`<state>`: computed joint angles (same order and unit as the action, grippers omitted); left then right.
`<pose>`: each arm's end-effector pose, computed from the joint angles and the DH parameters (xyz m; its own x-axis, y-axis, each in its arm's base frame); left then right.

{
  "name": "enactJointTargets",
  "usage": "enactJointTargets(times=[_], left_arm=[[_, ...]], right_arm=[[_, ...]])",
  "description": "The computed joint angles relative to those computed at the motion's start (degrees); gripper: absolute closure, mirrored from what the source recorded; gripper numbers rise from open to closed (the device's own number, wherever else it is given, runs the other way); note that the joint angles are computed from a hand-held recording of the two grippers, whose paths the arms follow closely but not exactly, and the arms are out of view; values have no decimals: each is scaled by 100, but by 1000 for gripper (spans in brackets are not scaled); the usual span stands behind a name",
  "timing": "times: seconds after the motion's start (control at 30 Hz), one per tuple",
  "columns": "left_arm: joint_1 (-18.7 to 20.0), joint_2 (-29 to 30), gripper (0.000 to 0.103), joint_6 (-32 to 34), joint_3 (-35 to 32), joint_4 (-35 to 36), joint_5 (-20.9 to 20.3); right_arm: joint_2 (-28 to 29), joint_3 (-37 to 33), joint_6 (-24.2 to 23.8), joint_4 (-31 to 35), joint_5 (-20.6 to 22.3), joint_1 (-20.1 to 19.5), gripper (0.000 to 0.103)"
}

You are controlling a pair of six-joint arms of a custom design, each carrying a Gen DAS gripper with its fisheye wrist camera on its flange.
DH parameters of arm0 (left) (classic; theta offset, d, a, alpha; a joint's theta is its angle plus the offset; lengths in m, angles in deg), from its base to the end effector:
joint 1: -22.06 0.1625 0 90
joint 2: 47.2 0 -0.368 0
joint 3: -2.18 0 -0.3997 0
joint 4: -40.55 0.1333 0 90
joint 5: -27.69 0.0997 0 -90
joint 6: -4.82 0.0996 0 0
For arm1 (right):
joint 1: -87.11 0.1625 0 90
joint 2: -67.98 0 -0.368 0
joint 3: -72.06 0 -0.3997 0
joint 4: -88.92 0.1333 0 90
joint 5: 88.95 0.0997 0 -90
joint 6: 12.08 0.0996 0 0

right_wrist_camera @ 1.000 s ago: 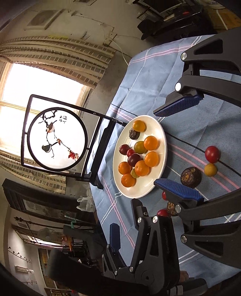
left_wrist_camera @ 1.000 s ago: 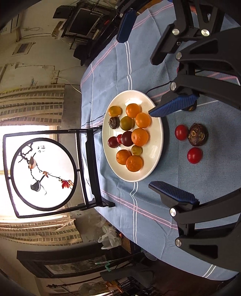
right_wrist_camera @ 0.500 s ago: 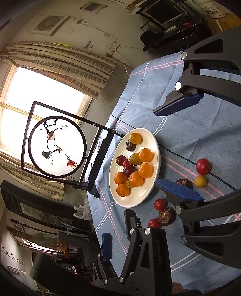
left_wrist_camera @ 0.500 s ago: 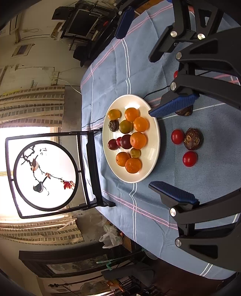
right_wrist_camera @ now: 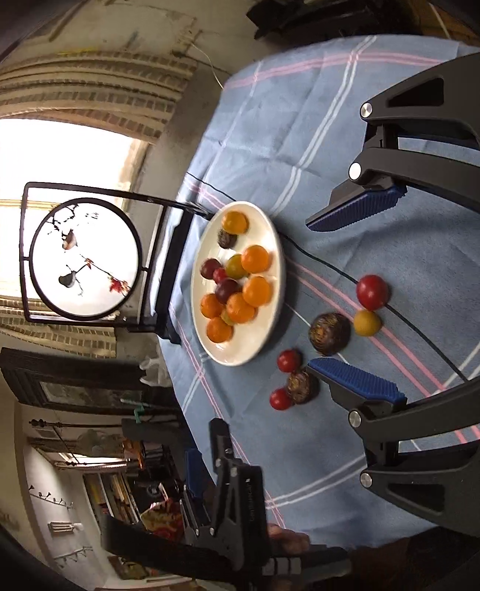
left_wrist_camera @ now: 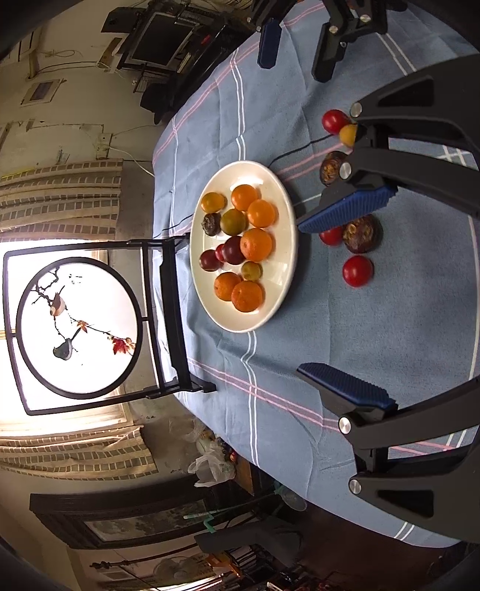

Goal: Organize fruits
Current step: 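Grasp a yellow-green fruit with the left tool while the right tool grasps a red tomato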

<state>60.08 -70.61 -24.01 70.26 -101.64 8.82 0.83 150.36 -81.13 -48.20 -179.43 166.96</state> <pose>-0.4310 -0.6258 0.0088 -0.6366 -0.1381 -0.7587 0.5411 0.6210 -0.5670 0.0116 -0.6870 0.4023 -0.4848 -0.6793 0.5510 -0.8674 0.4539 -0.2037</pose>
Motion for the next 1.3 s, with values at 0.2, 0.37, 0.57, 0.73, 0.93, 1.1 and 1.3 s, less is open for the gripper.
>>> enactJointTargets(times=[0.2,0.37,0.57,0.73,0.93,1.1,1.3], left_arm=[[64,-416,32,46,692,41,-588],[-8,-183,32,715,587,-65,-1234],[-56,366,32,1303,-70,-43,-1872],[11,875,32,1144,-893,498,-2210],[128,1728,55,213,-2405,1668,-2351],[186,2328,60,-357,-3392,2250,-2205],[189,3011,73,-371,-4611,3007,-1937]], right_arm=[[204,71,-522,-164,-844,-15,32],[499,-80,-789,-193,-1253,62,33],[797,-373,-850,102,-1481,126,72],[634,-504,-683,446,-1197,-7,73],[503,-675,-461,487,-952,-222,73],[468,-770,-481,664,-772,-346,72],[475,-868,-427,826,-615,-440,72]])
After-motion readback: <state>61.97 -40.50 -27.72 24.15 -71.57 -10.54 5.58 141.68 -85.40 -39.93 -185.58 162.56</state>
